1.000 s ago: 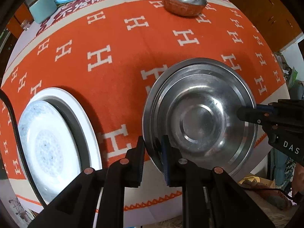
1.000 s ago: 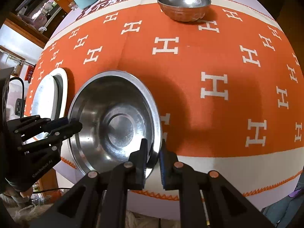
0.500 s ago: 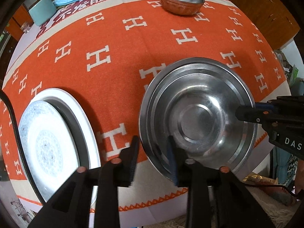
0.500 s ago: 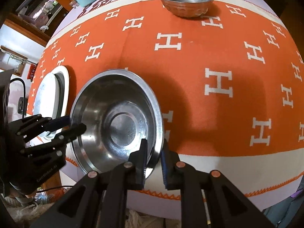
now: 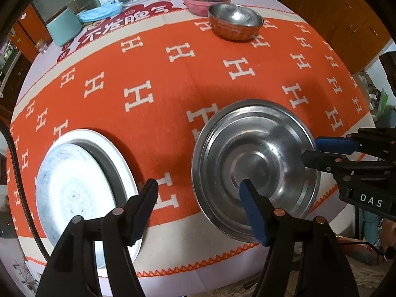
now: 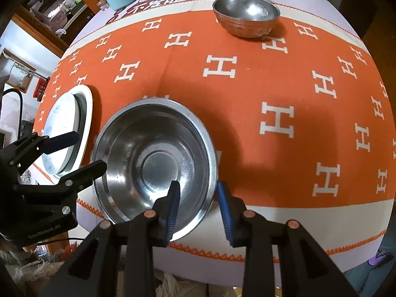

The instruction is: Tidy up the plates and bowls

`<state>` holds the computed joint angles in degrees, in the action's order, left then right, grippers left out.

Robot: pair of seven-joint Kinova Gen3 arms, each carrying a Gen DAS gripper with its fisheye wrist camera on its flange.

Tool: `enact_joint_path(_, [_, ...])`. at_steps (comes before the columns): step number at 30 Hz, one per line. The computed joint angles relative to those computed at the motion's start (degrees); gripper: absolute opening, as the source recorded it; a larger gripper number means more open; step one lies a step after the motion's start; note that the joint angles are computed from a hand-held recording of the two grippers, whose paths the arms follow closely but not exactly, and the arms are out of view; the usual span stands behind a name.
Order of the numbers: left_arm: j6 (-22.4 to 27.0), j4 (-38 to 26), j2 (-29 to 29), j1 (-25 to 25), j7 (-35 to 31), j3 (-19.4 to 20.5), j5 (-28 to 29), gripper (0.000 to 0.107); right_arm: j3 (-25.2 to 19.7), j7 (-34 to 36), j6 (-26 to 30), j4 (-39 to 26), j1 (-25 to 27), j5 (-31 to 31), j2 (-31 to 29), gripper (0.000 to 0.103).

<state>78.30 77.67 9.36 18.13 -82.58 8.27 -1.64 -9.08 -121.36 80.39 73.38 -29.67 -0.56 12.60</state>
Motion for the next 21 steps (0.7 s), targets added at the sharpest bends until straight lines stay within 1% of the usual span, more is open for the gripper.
enact_joint_path(6, [0.0, -0.8, -0.6, 0.8, 0.9, 0.2, -1.5, 0.070, 0.2, -0.3, 0.1, 0.2, 0.3, 0.5, -1.0, 0.032])
enact_joint_path(12, [0.6, -3.1, -0.8, 1.2, 2.6, 0.2, -2.4, 0.070, 0.2, 0.3, 0.2, -0.1, 1.0, 1.3, -2.3, 0.032])
enact_joint_path(17, [1.5, -7.9, -0.2, 1.0, 3.8, -0.2, -3.1, 0.071, 0.7, 1.3, 0.9, -1.8, 2.0, 2.0, -2.8, 0.032])
enact_joint_path(21, [1.7, -12.9, 0.8, 0.8, 4.5, -0.7, -4.2, 0.078, 1.2, 3.3, 1.7, -5.0, 3.2, 2.6, -2.5, 0.032])
